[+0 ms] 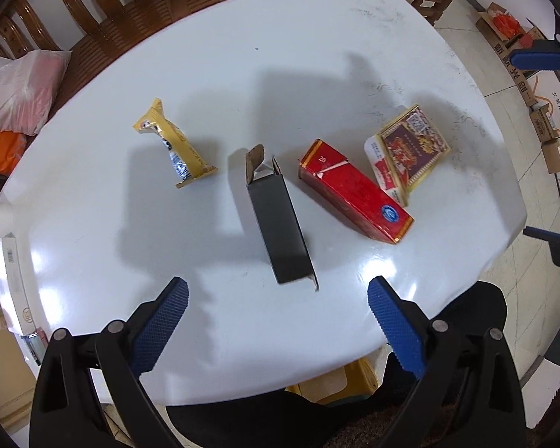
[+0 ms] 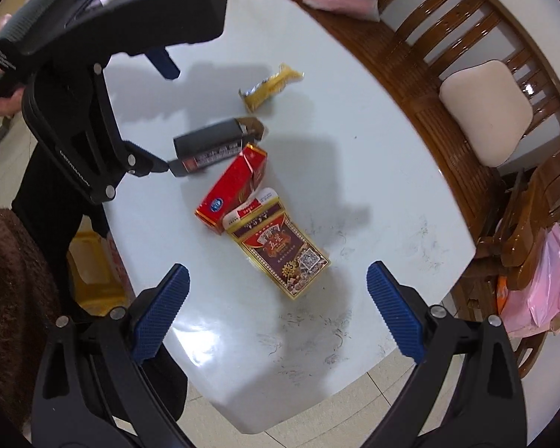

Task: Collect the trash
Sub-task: 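Grasp the black box with the left tool while the right tool grasps the gold-purple card box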

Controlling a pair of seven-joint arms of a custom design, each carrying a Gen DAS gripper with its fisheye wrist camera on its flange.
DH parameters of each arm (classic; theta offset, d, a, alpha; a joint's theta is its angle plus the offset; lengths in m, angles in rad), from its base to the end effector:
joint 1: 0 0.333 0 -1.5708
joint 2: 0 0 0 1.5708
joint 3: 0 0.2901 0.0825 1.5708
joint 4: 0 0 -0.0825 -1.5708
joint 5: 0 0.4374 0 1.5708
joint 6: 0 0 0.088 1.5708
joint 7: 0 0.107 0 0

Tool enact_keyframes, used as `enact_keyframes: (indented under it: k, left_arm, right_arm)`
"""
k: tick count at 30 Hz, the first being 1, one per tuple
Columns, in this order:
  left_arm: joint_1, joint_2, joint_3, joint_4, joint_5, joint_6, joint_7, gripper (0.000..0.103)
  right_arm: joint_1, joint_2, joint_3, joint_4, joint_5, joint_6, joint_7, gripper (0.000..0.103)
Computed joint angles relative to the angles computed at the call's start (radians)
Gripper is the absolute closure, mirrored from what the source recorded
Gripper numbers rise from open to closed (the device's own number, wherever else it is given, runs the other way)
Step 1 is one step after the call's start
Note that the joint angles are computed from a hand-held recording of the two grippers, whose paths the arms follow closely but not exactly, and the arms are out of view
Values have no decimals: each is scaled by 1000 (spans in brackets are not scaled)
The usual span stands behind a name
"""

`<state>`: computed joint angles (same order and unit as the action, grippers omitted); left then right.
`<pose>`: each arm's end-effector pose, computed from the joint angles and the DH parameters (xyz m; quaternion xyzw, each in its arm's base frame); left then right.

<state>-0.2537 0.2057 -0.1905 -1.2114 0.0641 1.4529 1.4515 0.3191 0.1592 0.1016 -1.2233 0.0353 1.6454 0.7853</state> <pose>0.5966 -0.2594 0.6469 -0.5887 0.8080 -0.0111 0.0204 0.5984 0.2644 0.6894 -0.9744 0.1803 -0.0938 0.0956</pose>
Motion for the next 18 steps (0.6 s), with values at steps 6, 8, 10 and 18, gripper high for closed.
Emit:
enact_keyframes:
  k: [6, 8, 10, 18]
  left_arm:
    - [8, 29, 7, -6, -10, 9, 5, 9]
    - [13, 42, 9, -5, -22, 11, 6, 9]
    - [17, 50, 11, -7, -29, 16, 9, 9]
    - [36, 77, 19, -15, -54, 24, 22, 9]
  right_arm:
    - [10, 48, 2, 9, -37, -14, -27, 10]
    - [12, 78, 4, 29, -39, -35, -32, 10]
    - [19, 98, 5, 33, -57, -42, -45, 10]
    - [39, 171, 3, 55, -115, -66, -67, 10]
